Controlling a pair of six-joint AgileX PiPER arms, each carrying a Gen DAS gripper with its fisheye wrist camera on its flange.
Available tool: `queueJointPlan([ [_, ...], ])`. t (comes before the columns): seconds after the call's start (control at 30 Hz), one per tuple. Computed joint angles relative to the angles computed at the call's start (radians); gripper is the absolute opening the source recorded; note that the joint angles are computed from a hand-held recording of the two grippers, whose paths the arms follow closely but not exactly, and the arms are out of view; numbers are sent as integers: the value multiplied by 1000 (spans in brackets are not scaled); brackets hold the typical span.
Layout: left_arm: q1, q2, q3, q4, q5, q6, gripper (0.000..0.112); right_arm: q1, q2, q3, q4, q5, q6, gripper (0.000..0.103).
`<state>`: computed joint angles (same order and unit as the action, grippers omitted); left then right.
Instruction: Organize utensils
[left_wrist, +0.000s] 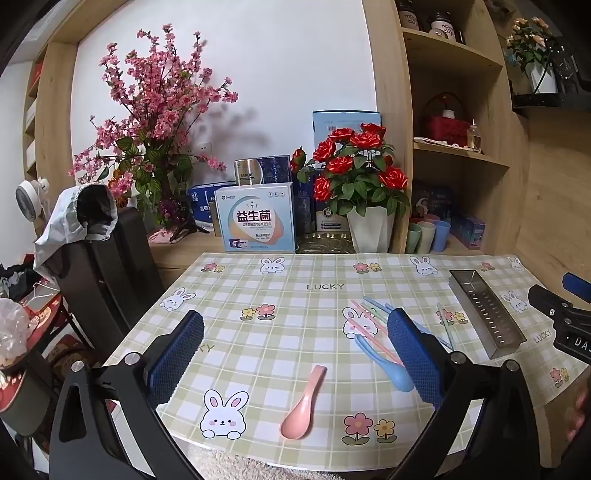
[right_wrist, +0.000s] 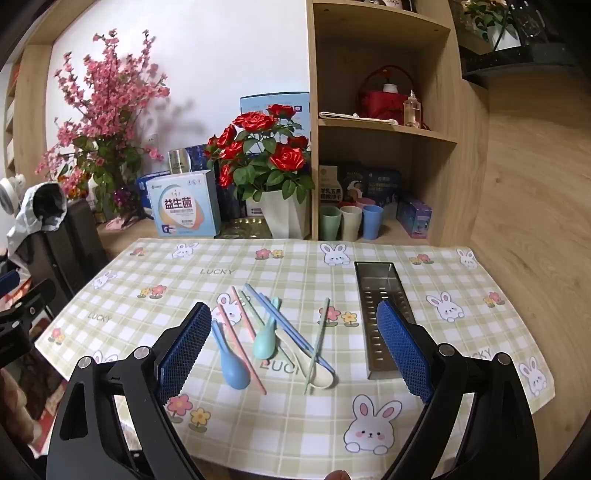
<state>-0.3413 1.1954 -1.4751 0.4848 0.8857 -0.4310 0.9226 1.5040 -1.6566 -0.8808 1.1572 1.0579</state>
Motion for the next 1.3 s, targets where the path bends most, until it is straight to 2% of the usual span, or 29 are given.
queueJointPlan([
  [1.3, -1, 2, -15, -9, 23, 14, 97, -3, -1, 5, 14, 0, 2, 88],
])
